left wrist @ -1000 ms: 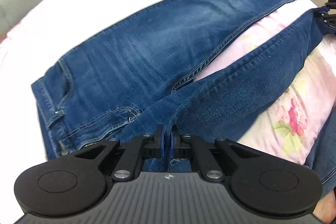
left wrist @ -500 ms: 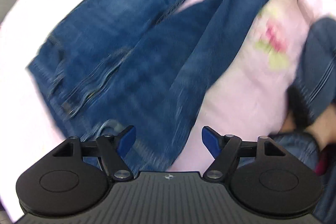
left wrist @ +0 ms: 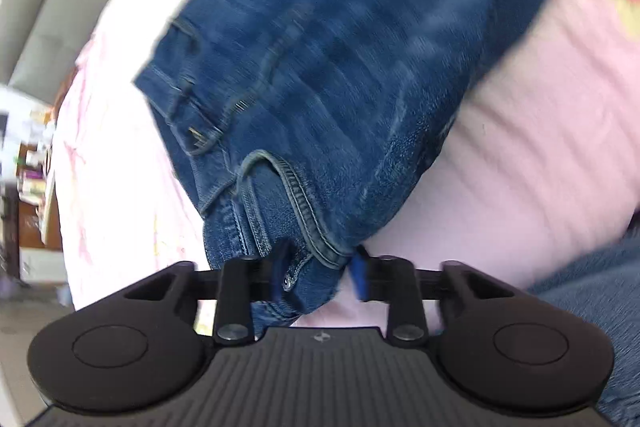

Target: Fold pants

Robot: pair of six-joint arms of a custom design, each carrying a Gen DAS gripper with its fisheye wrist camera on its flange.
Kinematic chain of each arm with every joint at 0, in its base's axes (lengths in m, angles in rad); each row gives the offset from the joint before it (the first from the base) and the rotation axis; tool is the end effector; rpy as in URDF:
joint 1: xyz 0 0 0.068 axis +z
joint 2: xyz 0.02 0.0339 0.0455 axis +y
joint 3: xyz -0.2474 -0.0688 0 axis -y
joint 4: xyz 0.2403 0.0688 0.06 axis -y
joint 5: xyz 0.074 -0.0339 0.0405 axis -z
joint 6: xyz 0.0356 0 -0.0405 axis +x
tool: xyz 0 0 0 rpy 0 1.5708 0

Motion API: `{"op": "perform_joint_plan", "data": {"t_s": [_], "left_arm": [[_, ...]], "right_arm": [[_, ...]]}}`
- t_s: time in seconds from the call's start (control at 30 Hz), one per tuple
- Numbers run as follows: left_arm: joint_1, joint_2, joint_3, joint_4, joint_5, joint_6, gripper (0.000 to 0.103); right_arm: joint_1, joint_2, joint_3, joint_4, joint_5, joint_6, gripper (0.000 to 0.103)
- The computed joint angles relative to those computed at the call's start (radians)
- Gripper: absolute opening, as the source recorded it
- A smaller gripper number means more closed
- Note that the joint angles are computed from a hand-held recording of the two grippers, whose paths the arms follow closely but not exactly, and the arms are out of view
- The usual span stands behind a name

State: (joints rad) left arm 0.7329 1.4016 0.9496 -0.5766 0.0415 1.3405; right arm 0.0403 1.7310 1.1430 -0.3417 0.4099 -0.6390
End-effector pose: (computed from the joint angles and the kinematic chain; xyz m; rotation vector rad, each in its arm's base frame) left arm 0.2071 0.1844 0.2125 0.8415 2.6308 0.6316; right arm 0.3568 0.0002 0.1889 -0.6825 2.4591 -0.7550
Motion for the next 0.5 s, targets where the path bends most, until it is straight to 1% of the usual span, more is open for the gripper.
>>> {"op": "perform_joint_plan", "data": {"t_s": [0.07, 0.13, 0.2, 0.27, 0.33, 0.4, 0.5], "left_arm": [[0.044, -0.014, 0.045, -0.028, 0.099, -0.032, 0.023], [0.06, 0.014, 0.139, -0.087, 0.149, -0.097, 0.016], [0.053, 0.057, 0.243, -0.127, 0.175, -0.161, 0.013], [0.021, 0.122, 0.372, -0.165, 0.178, -0.239, 0.011], [-0.018, 0.205, 0.521, -0.213, 0.16, -0.318, 0.01], [-0.063, 0.31, 0.688, -0.262, 0.136, -0.389, 0.01], [-0.152, 0.508, 0.939, -0.305, 0.058, -0.473, 0.01]], "right_arm": [[-0.003, -0.063, -0.046, 0.017, 0.001, -0.014, 0.0], [-0.013, -0.123, -0.069, 0.011, -0.017, -0.001, 0.0], [-0.017, -0.155, -0.067, 0.009, -0.017, 0.012, 0.0], [-0.013, -0.159, -0.039, 0.01, -0.004, 0.015, 0.0], [-0.013, -0.129, 0.033, -0.012, 0.004, 0.023, 0.0], [-0.014, -0.067, 0.138, -0.049, 0.012, 0.026, 0.0], [-0.013, 0.071, 0.325, -0.086, 0.032, -0.002, 0.0]]}}
